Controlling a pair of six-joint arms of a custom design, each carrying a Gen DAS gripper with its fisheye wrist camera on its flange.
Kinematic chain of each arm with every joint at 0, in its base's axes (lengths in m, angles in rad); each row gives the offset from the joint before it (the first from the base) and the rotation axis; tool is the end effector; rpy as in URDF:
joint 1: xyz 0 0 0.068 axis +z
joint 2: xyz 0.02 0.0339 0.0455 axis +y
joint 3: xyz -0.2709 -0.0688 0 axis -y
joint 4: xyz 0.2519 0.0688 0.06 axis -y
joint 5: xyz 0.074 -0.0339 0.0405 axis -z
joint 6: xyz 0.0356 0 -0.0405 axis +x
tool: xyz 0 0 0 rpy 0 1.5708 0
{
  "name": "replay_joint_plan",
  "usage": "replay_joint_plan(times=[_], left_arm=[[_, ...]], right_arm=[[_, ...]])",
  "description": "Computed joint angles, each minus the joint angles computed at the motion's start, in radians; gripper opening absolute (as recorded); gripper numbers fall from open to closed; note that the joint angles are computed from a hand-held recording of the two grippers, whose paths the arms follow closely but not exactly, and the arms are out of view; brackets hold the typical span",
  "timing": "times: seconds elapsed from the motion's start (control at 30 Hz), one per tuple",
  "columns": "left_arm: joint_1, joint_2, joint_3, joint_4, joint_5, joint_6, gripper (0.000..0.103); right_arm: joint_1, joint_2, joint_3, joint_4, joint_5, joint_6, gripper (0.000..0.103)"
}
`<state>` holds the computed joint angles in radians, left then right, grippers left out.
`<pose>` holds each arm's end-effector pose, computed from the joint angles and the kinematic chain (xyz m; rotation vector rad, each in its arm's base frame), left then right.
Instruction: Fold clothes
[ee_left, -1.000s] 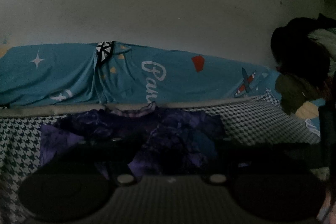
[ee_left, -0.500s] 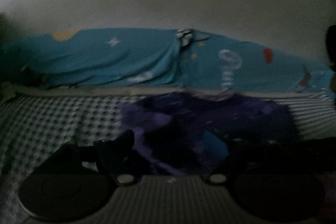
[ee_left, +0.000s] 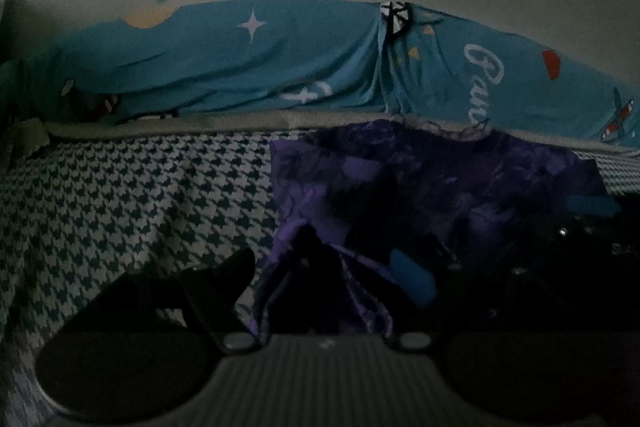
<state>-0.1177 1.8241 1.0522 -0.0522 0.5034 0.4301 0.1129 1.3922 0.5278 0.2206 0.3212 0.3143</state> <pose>0.3770 -0.0619 0.1659 0.8442 2.1491 -0.4436 0.2668 0.0189 0.1627 0.3933 2.1432 -0.1137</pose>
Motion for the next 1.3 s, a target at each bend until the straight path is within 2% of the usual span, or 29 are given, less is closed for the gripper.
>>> replay_joint_plan(times=[0.13, 0.2, 0.27, 0.3, 0.37, 0.47, 0.63, 0.7, 0.8, 0.93, 1.0, 1.1, 1.17, 1.3], left_arm=[[-0.005, 0.012, 0.002, 0.005, -0.008, -0.002, 0.078], [-0.009, 0.020, 0.007, 0.002, -0.011, -0.005, 0.078], [-0.014, 0.024, 0.006, 0.006, -0.016, -0.005, 0.078], [-0.017, 0.027, 0.005, 0.010, -0.020, -0.004, 0.078], [-0.023, 0.035, 0.005, 0.015, -0.032, -0.001, 0.078], [-0.030, 0.048, 0.015, 0.006, -0.040, -0.004, 0.078], [-0.036, 0.054, 0.020, 0.003, -0.034, -0.007, 0.078], [-0.040, 0.055, 0.018, 0.002, -0.035, -0.003, 0.079], [-0.043, 0.055, 0.016, 0.000, -0.036, 0.001, 0.080], [-0.046, 0.053, 0.008, 0.014, -0.043, 0.001, 0.081], [-0.049, 0.053, 0.004, 0.021, -0.048, -0.002, 0.081], [-0.052, 0.053, 0.001, 0.027, -0.053, -0.005, 0.081], [-0.053, 0.055, 0.000, 0.029, -0.056, -0.006, 0.081], [-0.052, 0.058, 0.001, 0.032, -0.064, -0.008, 0.082]], right_arm=[[-0.036, 0.079, 0.028, 0.048, -0.029, -0.049, 0.079], [-0.058, 0.119, 0.044, 0.062, -0.054, -0.061, 0.075], [-0.081, 0.159, 0.064, 0.062, -0.099, -0.065, 0.048], [-0.090, 0.176, 0.074, 0.058, -0.117, -0.066, 0.042], [-0.101, 0.198, 0.085, 0.057, -0.129, -0.062, 0.021], [-0.124, 0.155, 0.060, 0.086, -0.149, -0.038, 0.011], [-0.218, 0.056, 0.009, 0.144, -0.154, 0.057, 0.010], [-0.232, 0.048, 0.016, 0.102, -0.104, 0.083, 0.011], [-0.234, 0.019, 0.015, 0.049, -0.003, 0.116, 0.020], [-0.242, -0.061, -0.025, 0.034, -0.042, 0.096, 0.023], [-0.230, -0.069, -0.037, 0.047, -0.097, 0.058, 0.023], [-0.199, -0.052, -0.039, 0.055, -0.161, -0.001, 0.037], [-0.161, -0.024, -0.037, 0.061, -0.170, -0.026, 0.052], [-0.088, 0.037, -0.021, 0.060, -0.135, -0.070, 0.053]])
